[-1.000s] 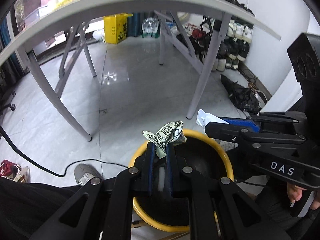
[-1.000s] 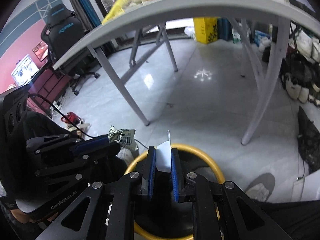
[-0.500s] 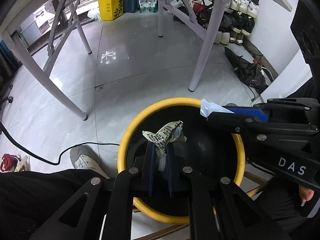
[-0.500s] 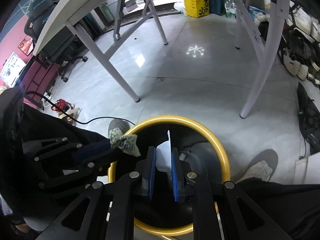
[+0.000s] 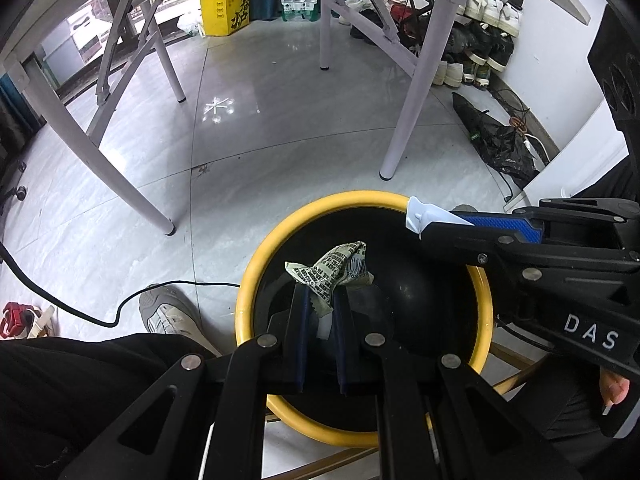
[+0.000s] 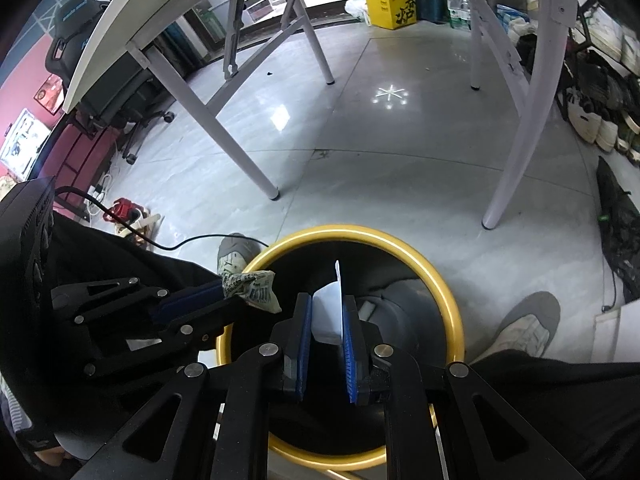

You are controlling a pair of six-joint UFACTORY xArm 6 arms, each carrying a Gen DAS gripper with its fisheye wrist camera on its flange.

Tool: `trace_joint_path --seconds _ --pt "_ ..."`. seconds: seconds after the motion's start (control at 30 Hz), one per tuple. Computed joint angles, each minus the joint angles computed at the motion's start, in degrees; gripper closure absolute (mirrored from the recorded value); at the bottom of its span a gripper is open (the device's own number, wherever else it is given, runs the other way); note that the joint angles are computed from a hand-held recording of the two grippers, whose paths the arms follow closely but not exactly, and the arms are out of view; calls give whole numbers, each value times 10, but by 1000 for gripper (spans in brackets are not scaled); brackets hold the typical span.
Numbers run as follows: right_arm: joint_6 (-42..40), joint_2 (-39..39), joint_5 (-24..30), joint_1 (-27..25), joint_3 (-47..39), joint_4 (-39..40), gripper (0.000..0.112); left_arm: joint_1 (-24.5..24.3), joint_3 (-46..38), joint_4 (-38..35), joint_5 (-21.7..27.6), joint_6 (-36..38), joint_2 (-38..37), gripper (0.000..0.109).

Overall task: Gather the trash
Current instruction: 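Open both tools to drop the wrapper and paper into the bin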

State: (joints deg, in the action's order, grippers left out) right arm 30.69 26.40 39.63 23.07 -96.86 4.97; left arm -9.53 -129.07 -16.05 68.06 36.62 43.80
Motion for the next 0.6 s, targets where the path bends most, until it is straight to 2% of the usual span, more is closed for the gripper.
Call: trace_joint_path --seconds 0.6 --pt "16 2 9 3 -4 -24 98 -4 -6 15 0 -1 6 101"
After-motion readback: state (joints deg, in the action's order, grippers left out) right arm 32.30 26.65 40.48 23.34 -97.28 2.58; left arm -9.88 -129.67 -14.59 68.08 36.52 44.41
